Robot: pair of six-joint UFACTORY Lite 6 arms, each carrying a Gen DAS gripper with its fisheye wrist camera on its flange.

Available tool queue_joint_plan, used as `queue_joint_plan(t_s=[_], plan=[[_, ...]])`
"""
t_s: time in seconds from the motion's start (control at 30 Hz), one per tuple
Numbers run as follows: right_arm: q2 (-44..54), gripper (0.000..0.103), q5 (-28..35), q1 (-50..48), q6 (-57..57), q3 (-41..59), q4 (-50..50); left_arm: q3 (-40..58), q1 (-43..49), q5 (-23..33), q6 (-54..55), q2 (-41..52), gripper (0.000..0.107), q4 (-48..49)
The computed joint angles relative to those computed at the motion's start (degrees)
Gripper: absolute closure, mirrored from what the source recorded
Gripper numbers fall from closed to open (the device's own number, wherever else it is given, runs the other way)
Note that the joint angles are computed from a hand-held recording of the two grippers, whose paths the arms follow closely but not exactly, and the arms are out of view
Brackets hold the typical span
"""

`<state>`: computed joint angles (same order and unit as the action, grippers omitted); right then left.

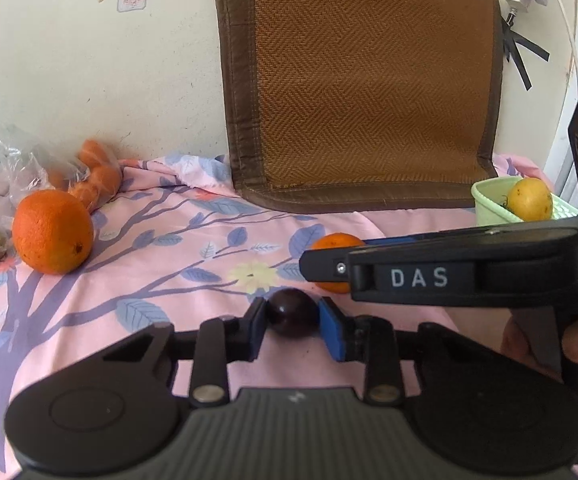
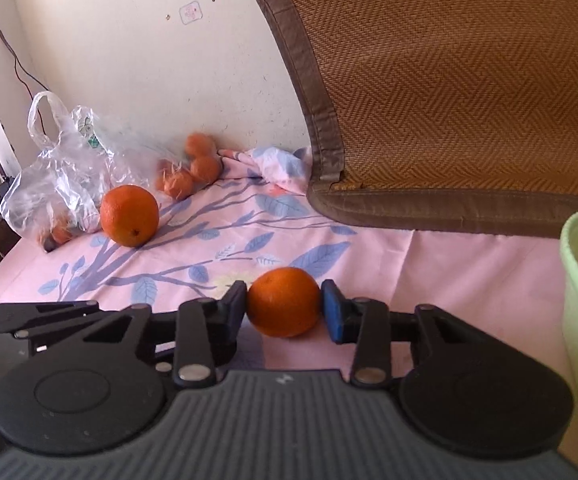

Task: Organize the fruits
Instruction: 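Grasp the second dark plum with the left gripper while the right gripper grasps a tangerine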

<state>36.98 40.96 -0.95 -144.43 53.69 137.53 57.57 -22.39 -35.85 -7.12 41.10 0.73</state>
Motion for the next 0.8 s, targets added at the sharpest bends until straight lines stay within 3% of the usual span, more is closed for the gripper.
queue_joint_plan(t_s=[0.23, 0.43, 0.57, 0.67, 0.8], plan=[[-14.16, 0.06, 10.81, -7.64, -11.05, -22.3, 2.56, -12.95, -0.54, -10.16, -7.8, -6.31, 0.079, 7.1], [-27.26, 0.06, 19.07, -30.5, -17.89, -43.83, -13.87, -26.78, -10.76, -17.87, -9.32, -15.09, 0.079, 6.15], [-31.7, 0.06, 20.25, -49.53, -26.94, -52.53, -24.83, -27.75, -20.2, -18.05, -8.49, -15.6, 0.079, 2.25], [-29.76, 0.06, 20.09, -61.14, -30.99, -53.92, -31.24, -26.36, -25.26, -17.46, -6.74, -14.19, 0.078, -1.14], [-25.95, 0.06, 19.82, -68.38, -34.45, -52.95, -35.43, -24.06, -29.4, -15.37, -5.08, -11.83, 0.078, -5.65]])
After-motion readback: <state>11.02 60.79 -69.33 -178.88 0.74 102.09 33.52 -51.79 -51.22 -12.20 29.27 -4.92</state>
